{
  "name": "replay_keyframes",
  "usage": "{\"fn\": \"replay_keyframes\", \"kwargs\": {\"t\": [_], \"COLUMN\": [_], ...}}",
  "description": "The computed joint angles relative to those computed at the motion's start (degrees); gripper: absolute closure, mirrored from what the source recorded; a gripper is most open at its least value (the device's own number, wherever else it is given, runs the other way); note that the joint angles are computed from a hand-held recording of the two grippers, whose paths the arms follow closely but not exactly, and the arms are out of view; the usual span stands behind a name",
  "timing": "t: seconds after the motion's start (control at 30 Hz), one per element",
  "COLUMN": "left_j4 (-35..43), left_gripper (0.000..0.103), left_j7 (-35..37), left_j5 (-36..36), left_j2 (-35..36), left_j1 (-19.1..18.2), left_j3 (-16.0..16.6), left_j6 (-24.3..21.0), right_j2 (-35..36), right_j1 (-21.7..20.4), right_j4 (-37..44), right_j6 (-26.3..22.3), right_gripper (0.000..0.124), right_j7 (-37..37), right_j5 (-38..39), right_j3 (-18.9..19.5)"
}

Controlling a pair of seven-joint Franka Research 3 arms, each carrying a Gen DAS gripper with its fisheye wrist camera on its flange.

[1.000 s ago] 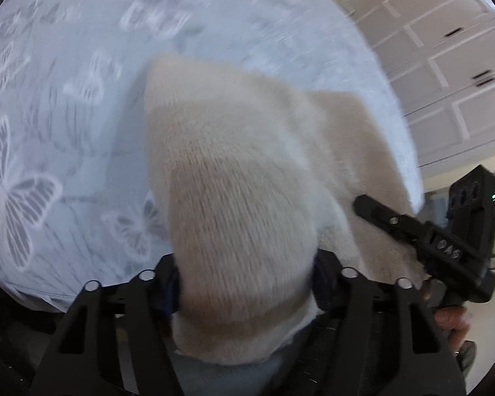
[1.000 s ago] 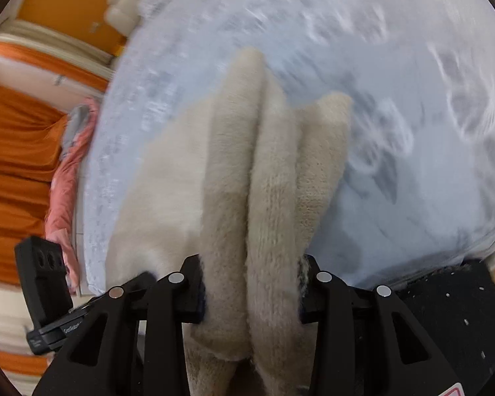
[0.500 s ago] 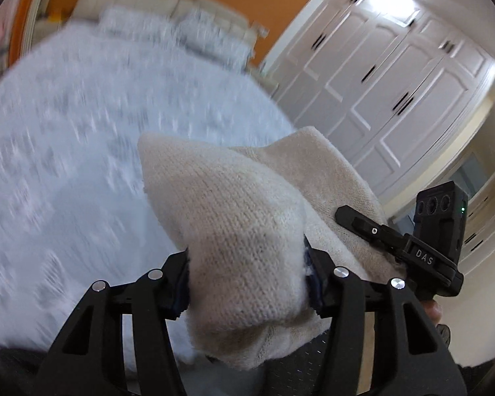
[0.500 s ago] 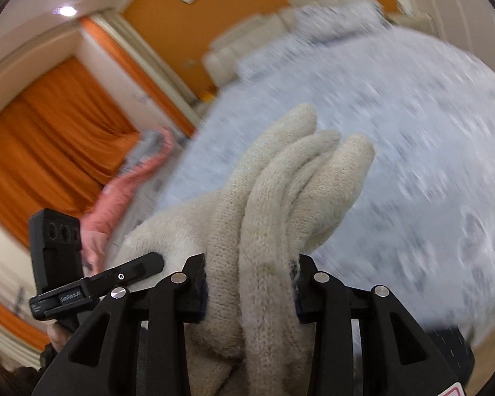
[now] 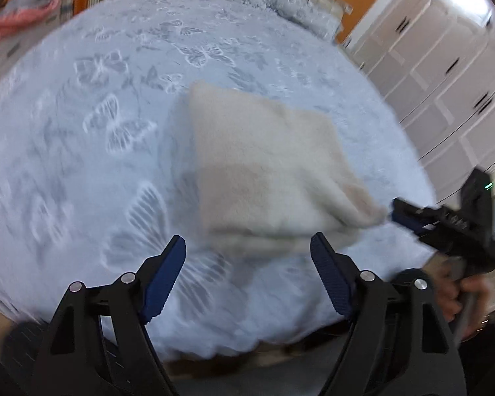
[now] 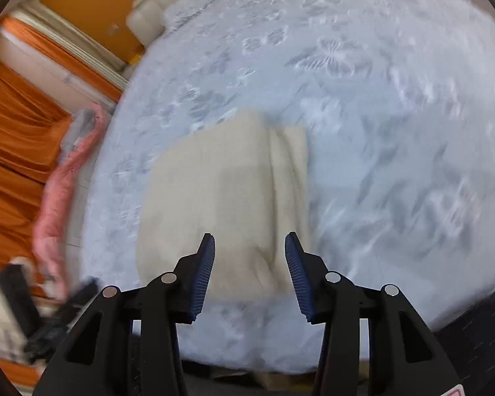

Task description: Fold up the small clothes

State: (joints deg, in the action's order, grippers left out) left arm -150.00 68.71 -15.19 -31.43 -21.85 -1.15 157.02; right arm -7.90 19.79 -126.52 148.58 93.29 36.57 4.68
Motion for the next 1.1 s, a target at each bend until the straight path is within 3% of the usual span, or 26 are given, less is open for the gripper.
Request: {"fn": "replay_keyframes", "kwargs": {"t": [0.1,0.23,0.33,0.4,0.43,0.47,0.5,0.57,0.63,0.67,0.77,0.83,0.97,1.03,1.1], "left_j4": [0.3,5.5,8.3,9.7,10.4,10.4,10.2,9.2,8.9,9.1,8.6,7.5,1.7,1.1,1.6], "left_gripper": [0.025,0.025,0.029,0.042,0.047,0.057,0.064,0.072,0.074,0.076,0.078,0.078,0.078,0.075,0.056], "left_j7": [0.5,0.9,2.7,5.3,5.3,5.6,7.0,11.0,13.1,13.0,11.8,9.7,6.7,2.7,-3.3], "left_j5": [0.0,9.6,14.4,16.0,18.8,19.6,18.1,11.0,6.4,6.1,7.0,8.0,2.8,4.8,9.6], "left_j2": [1.1,7.5,12.4,15.6,16.6,16.9,16.8,16.2,16.3,16.7,17.0,16.1,8.1,4.9,3.5], "left_j1": [-1.2,2.9,4.2,4.5,5.7,6.2,6.0,4.8,4.6,5.1,6.6,7.4,5.9,6.3,8.8], "left_j3": [-0.6,-5.9,-7.5,-7.7,-8.6,-8.7,-7.9,-5.1,-4.1,-4.3,-5.9,-6.7,-5.6,-6.9,-9.7], "left_j6": [0.7,-1.2,-3.0,-4.3,-5.6,-6.1,-6.5,-5.7,-6.0,-7.0,-8.3,-9.3,-4.1,-2.4,-1.6], "right_j2": [-1.2,2.2,6.9,9.7,11.2,11.7,11.2,7.5,5.4,6.0,11.9,11.5,8.8,7.5,6.1], "right_j1": [1.0,0.9,1.0,1.1,1.0,0.9,0.4,-0.4,-0.5,-0.1,-1.0,-0.7,-0.6,-0.3,0.0], "right_j4": [-1.7,1.3,4.7,7.1,9.1,10.1,10.8,9.3,8.2,8.0,9.9,6.7,5.5,5.2,4.6], "right_j6": [-0.6,-1.3,-1.8,-4.4,-6.8,-8.3,-8.7,-4.7,-2.0,-1.9,-8.9,-6.6,-4.9,-5.0,-4.4], "right_gripper": [0.069,0.068,0.068,0.074,0.102,0.111,0.111,0.112,0.112,0.112,0.113,0.113,0.11,0.103,0.103], "right_j7": [-3.4,-0.7,0.1,0.8,0.0,-0.9,-3.7,-11.8,-15.2,-13.9,-1.6,-1.5,-0.2,2.8,6.8], "right_j5": [1.6,-4.0,-3.8,-5.2,-6.2,-6.5,-3.0,9.3,13.7,11.5,-9.7,-9.9,-6.6,-12.2,-19.4], "right_j3": [0.0,1.3,1.3,1.6,1.6,1.7,1.9,1.8,1.0,-0.1,0.5,1.0,1.2,1.3,1.6]}}
